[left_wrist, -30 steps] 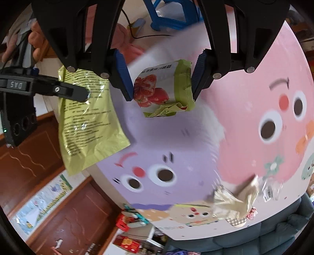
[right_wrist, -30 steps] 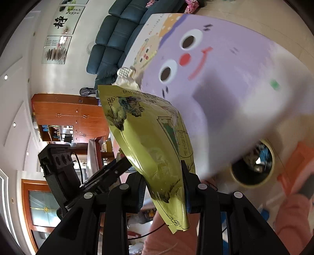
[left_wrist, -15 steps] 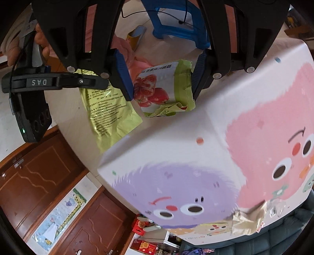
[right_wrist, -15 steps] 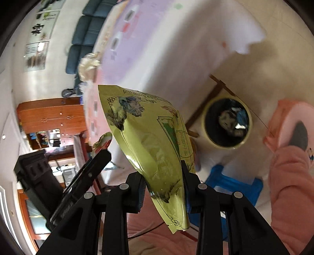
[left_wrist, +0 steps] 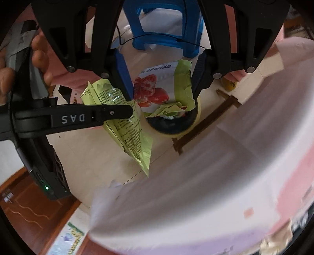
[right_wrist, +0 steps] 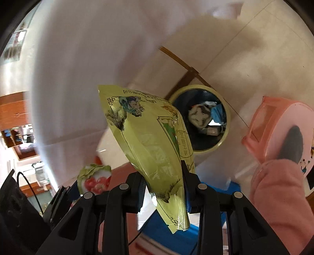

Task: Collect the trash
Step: 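Carry the yellow-green bag and green packet down over the black bin, then open both tools over the bin to drop the bag and packet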

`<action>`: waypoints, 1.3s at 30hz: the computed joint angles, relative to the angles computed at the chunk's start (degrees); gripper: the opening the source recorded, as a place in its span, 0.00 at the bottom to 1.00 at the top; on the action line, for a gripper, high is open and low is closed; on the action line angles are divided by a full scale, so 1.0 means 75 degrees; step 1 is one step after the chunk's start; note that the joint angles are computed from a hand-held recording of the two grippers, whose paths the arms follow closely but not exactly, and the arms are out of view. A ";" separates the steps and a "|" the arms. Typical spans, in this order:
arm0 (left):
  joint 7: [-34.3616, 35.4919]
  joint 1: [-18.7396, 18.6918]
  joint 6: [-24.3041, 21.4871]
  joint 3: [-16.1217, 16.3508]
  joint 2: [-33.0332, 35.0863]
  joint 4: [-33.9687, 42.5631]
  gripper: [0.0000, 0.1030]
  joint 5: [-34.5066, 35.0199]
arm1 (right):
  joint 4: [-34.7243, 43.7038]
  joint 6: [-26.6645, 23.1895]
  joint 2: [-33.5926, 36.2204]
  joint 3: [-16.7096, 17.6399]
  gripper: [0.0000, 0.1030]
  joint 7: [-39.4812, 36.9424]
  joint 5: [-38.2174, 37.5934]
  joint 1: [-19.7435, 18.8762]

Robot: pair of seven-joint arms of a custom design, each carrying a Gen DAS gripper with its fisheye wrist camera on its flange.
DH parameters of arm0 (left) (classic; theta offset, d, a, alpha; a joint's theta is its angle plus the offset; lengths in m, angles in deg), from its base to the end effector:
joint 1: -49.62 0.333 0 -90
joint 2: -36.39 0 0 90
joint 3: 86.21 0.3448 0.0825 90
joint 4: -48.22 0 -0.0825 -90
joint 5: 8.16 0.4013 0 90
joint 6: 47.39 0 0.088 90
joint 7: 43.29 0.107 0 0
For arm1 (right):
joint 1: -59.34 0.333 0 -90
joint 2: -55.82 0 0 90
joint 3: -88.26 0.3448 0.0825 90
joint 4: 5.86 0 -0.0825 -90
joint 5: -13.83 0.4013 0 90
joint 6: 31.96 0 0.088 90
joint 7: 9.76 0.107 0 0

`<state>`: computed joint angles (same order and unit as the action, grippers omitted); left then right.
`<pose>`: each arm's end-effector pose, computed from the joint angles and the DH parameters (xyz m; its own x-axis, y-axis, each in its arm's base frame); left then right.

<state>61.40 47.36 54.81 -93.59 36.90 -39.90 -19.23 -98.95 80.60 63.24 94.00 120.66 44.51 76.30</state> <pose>0.5843 -0.1156 0.6874 -0.4081 -0.9039 0.1283 -0.8909 0.3636 -0.2721 0.5845 0.2762 0.5957 -0.4436 -0.7502 -0.4903 -0.8958 0.3890 0.2152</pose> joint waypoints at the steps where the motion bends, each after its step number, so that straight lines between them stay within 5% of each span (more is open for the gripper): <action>1: -0.0034 -0.0003 0.0114 -0.0001 0.0005 -0.0182 0.52 -0.0008 | -0.0107 0.0045 0.0046 -0.0010 0.30 -0.0074 0.0001 -0.0011; 8: -0.0103 -0.0085 0.1384 -0.0052 0.0010 -0.1437 0.52 0.0149 | -0.0480 0.0624 0.0496 -0.0033 0.30 -0.0541 0.0095 -0.0130; 23: -0.0774 -0.0132 0.1810 -0.0094 0.1117 -0.0985 0.55 0.0962 | -0.0323 0.0751 0.1326 0.0042 0.30 -0.0692 0.0080 -0.0352; 27: -0.0865 -0.0129 0.1876 -0.0096 0.1211 -0.0926 0.73 0.1071 | -0.0190 0.0670 0.1455 0.0064 0.31 -0.0713 0.0023 -0.0359; 33: -0.1032 -0.0125 0.1709 -0.0096 0.1249 -0.0782 0.76 0.1150 | -0.0025 0.0614 0.1614 0.0100 0.37 -0.0766 -0.0079 -0.0327; 39: -0.1010 -0.0043 0.1594 -0.0072 0.1148 -0.0861 0.76 0.1045 | 0.0260 0.0275 0.1847 0.0135 0.67 -0.0637 -0.0117 -0.0295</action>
